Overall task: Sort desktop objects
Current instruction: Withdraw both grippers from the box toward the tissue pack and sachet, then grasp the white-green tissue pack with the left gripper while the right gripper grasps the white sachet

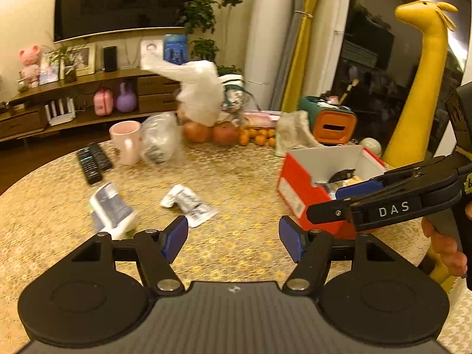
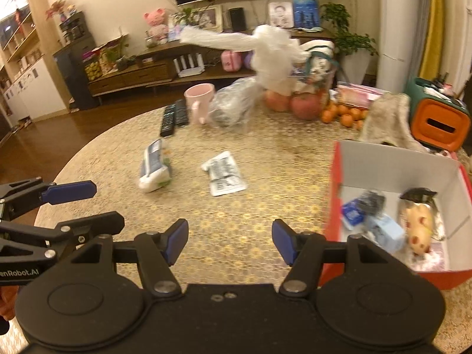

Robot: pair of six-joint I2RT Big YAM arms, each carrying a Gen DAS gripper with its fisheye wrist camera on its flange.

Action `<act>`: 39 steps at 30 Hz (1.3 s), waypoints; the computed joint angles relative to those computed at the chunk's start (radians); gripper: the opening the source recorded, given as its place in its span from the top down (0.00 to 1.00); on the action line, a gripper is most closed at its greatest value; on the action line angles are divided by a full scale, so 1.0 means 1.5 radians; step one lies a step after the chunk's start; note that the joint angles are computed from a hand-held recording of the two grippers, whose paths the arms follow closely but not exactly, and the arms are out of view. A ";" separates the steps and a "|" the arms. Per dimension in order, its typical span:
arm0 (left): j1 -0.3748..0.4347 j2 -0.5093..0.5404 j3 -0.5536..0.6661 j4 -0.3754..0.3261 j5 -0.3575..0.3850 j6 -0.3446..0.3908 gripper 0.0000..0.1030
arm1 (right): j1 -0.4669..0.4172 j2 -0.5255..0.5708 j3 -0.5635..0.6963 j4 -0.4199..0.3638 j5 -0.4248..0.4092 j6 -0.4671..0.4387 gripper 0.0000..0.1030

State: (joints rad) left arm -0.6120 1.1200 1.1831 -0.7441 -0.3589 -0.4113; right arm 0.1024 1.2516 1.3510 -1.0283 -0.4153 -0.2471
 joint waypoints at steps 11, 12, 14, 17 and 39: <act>0.080 -0.052 -0.072 0.019 0.010 0.015 0.35 | 0.087 0.036 0.007 0.028 0.040 0.031 0.39; 0.091 -0.054 -0.079 0.025 0.021 0.017 0.35 | 0.091 0.039 0.006 0.032 0.039 0.032 0.38; 0.109 -0.059 -0.095 0.040 0.029 0.018 0.35 | 0.101 0.053 0.010 0.038 0.045 0.035 0.38; 0.136 -0.065 -0.117 0.062 0.039 0.028 0.35 | 0.111 0.075 0.018 0.048 0.056 0.036 0.38; 0.290 0.107 -0.095 0.161 0.164 0.058 0.02 | 0.153 0.280 0.143 0.058 0.097 0.043 0.37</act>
State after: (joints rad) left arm -0.1776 1.2799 1.0402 -0.5023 -0.1132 -0.3248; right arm 0.3326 1.6721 1.5657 -0.9409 -0.2691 -0.1825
